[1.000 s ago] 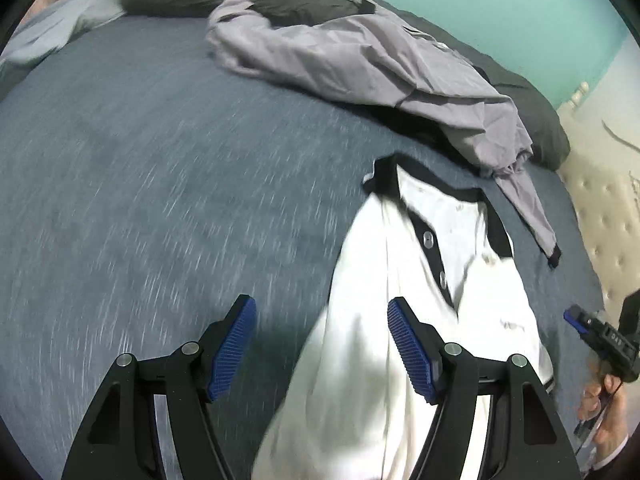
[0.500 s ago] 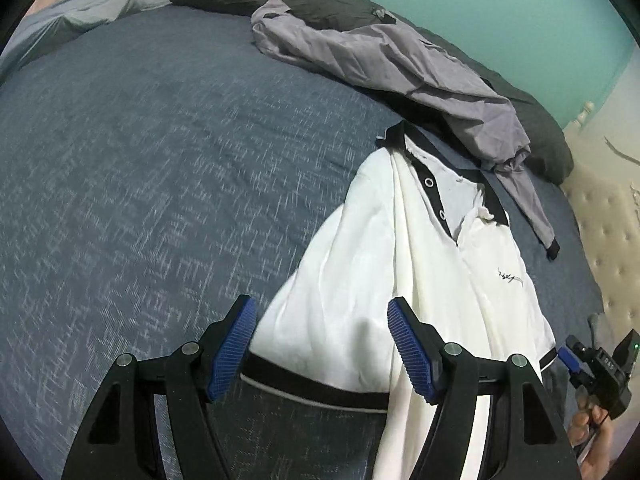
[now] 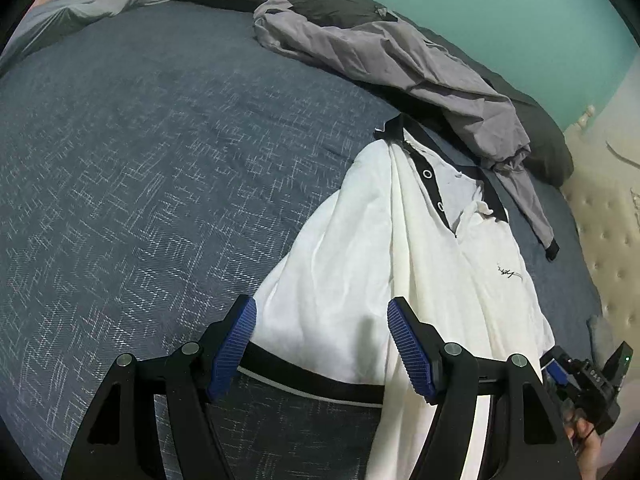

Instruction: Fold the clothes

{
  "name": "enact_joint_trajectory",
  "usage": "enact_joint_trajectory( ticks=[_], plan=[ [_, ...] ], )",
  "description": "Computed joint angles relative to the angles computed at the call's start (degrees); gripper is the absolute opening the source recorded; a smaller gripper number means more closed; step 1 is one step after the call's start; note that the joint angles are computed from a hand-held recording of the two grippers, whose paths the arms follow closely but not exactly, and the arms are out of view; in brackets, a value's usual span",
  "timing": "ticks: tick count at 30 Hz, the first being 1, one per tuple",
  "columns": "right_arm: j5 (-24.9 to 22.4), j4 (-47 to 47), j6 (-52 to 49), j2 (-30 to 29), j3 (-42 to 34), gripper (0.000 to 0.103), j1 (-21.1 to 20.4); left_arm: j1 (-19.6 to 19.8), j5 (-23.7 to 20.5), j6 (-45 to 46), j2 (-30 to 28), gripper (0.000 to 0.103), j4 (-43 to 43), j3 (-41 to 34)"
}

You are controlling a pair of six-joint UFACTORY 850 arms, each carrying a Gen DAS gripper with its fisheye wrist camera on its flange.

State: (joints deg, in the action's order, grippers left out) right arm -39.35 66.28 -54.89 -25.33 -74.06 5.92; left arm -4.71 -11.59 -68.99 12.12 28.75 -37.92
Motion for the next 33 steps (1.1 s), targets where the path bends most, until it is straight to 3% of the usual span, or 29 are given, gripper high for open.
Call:
enact_joint_trajectory(
  ticks=[3,5,7,11,19,23,33],
  plan=[
    [0.53,2.22,-2.71,0.25,0.57,0.041,0.12,-0.48,-0.29,-4.84,-0.04,0.072,4.9,-0.22],
    [1.33,2.57,-4.88,0.56,0.72,0.023,0.36,-0.43,-0.07,-5.97,-0.38,0.072,5.75,-0.32],
    [1.1,2.98,-6.04,0.4,0.47,0.013,0.32,-0.37,0.34,-5.28,-1.04,0.072,4.83,-0.45],
    [-0.15,3.54,-6.73,-0.48,-0.3,0.003,0.06,-0.27,0.78,-1.8,-1.89,0.072,1.85,-0.56],
    [-2.22,11.82,-12.14,0.13,-0.39,0.001,-1.53,0.98,2.09,-0.34,-1.96,0.072,-0.88,0.16],
    [-1.08,17.37,-15.19,0.68,-0.67,0.001,-3.31,1.66,1.81,-2.74,-2.03,0.072,0.66,0.36],
    [0.46,23.02,-11.45,-2.08,-2.91,0.001,-6.83,3.21,0.93,-11.34,-0.62,0.072,7.11,1.66]
  ],
)
